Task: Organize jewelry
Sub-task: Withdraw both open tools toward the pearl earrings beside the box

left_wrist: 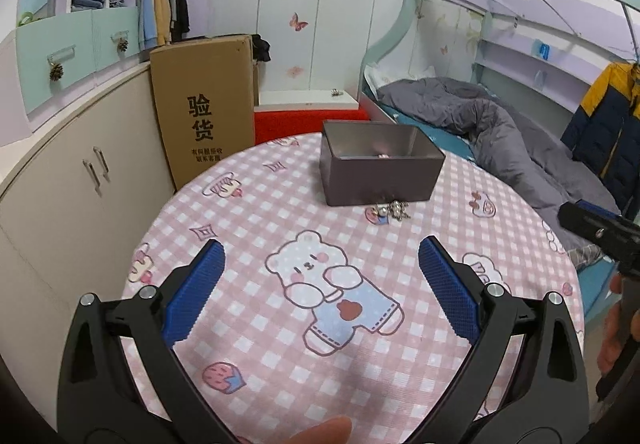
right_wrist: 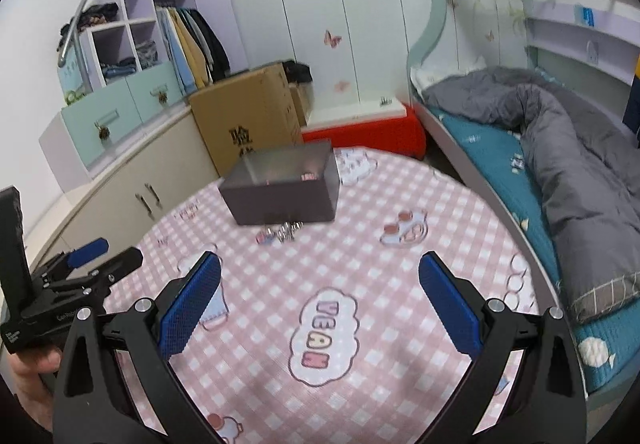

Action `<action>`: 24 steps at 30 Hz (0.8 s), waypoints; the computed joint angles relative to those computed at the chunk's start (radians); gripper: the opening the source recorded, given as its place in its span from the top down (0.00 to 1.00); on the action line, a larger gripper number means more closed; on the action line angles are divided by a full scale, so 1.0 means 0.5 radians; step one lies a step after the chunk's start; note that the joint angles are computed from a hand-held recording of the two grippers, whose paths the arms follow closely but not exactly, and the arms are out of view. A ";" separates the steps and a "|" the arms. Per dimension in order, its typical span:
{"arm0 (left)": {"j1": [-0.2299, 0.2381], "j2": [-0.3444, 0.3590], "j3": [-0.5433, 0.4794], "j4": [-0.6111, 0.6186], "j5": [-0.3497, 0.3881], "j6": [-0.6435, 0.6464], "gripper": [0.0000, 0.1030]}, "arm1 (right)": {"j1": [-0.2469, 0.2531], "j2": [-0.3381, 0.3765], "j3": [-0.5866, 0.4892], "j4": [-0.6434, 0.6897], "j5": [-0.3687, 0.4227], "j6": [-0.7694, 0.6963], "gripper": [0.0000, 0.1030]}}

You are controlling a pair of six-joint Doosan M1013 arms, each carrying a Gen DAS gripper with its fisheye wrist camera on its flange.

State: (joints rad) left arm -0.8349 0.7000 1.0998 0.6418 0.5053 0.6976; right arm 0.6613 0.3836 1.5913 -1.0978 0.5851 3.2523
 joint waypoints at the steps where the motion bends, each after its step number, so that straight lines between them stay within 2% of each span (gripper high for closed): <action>1: 0.001 0.013 -0.017 -0.033 0.010 0.033 0.07 | -0.005 0.009 -0.004 0.037 -0.009 -0.037 0.07; 5: 0.013 0.079 -0.102 -0.173 0.064 0.130 0.07 | -0.021 0.038 -0.029 0.132 -0.024 -0.161 0.07; 9: 0.022 0.201 -0.308 -0.344 0.191 0.303 0.07 | -0.050 0.066 -0.048 0.217 -0.046 -0.257 0.07; 20: 0.021 0.772 -1.355 -0.612 0.947 0.740 0.08 | -0.143 0.105 -0.056 0.476 -0.208 -0.510 0.07; 23: 0.027 0.958 -1.707 -0.645 1.178 0.755 0.15 | -0.155 0.112 -0.065 0.543 -0.242 -0.610 0.07; 24: 0.030 0.992 -1.772 -0.663 1.215 0.756 0.19 | -0.158 0.116 -0.070 0.565 -0.246 -0.639 0.07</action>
